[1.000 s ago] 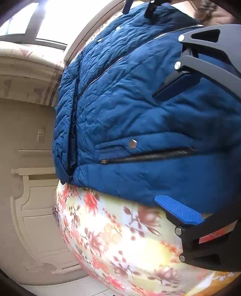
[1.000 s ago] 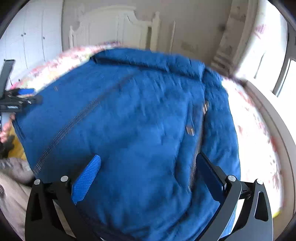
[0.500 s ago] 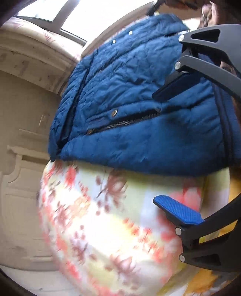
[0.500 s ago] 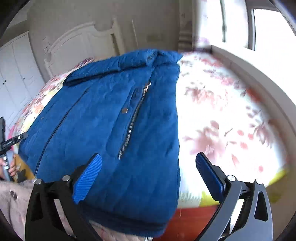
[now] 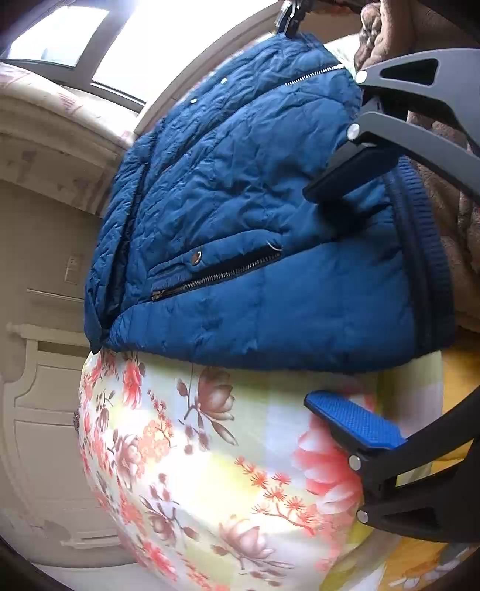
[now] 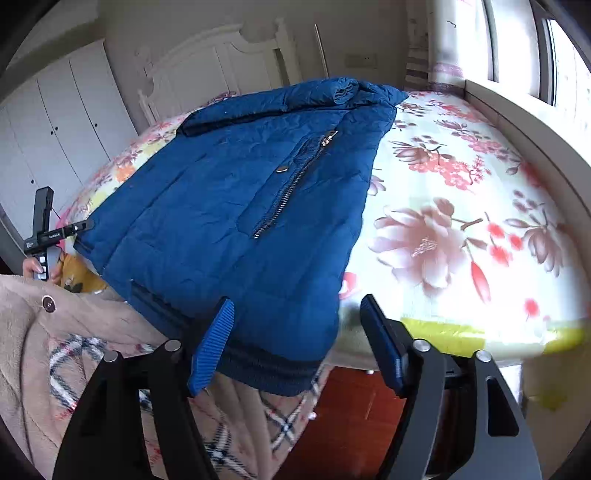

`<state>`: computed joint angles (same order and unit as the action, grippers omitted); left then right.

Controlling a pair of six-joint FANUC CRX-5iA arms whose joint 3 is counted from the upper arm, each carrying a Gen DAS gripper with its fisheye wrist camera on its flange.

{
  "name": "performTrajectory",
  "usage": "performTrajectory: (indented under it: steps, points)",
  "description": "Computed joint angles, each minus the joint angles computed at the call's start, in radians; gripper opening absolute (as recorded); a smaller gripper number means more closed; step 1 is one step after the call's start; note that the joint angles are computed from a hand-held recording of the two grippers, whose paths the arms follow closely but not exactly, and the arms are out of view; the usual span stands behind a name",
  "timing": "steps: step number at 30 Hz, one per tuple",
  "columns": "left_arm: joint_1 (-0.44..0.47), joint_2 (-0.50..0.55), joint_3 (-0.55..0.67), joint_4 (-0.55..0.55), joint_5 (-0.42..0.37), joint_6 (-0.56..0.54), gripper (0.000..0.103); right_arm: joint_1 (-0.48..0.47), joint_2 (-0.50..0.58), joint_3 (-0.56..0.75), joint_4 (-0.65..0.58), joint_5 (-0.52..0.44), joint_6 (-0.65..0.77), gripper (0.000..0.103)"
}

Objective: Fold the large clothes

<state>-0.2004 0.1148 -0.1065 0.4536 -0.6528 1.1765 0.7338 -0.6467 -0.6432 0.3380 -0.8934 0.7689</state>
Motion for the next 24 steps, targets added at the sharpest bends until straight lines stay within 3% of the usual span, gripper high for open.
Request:
performTrajectory:
  steps: [2, 3, 5, 6, 7, 9, 10, 13, 16, 20, 24]
  points:
    - [-0.005, 0.003, 0.010, -0.017, -0.007, 0.010, 0.100, 0.018, 0.014, 0.002, -0.007, 0.033, 0.027, 0.070]
    - [-0.010, 0.005, 0.002, 0.027, -0.011, -0.037, 0.095, 0.037, 0.028, -0.008, 0.031, 0.052, 0.004, 0.069]
    - [-0.025, 0.015, 0.007, 0.067, -0.024, -0.080, 0.087, 0.057, 0.046, -0.039, 0.123, 0.101, -0.056, 0.057]
    - [-0.033, 0.018, 0.022, 0.031, -0.022, -0.052, 0.079, 0.053, 0.049, -0.059, 0.169, 0.147, -0.103, 0.050]
    - [-0.042, 0.023, 0.040, -0.015, -0.015, -0.012, 0.064, 0.050, 0.050, -0.073, 0.202, 0.171, -0.136, 0.045]
    - [-0.036, 0.022, 0.024, 0.034, 0.010, -0.026, 0.038, 0.050, 0.052, -0.103, 0.299, 0.211, -0.208, 0.032]
    - [-0.024, 0.020, -0.003, 0.119, 0.017, -0.074, 0.030, 0.036, 0.041, -0.119, 0.318, 0.250, -0.232, 0.031]
    - [-0.004, 0.002, -0.091, 0.393, 0.027, -0.244, 0.023, 0.001, -0.011, -0.160, 0.309, 0.354, -0.225, 0.027]
    - [-0.010, -0.025, -0.162, 0.651, 0.024, -0.402, 0.021, -0.054, -0.086, -0.215, 0.341, 0.521, -0.288, 0.025]
    - [-0.027, -0.074, -0.240, 1.001, -0.020, -0.638, 0.017, -0.065, -0.168, -0.211, 0.354, 0.612, -0.266, 0.024]
    - [-0.033, -0.153, -0.296, 1.316, -0.132, -0.863, 0.011, -0.058, -0.235, -0.199, 0.450, 0.720, -0.269, 0.024]
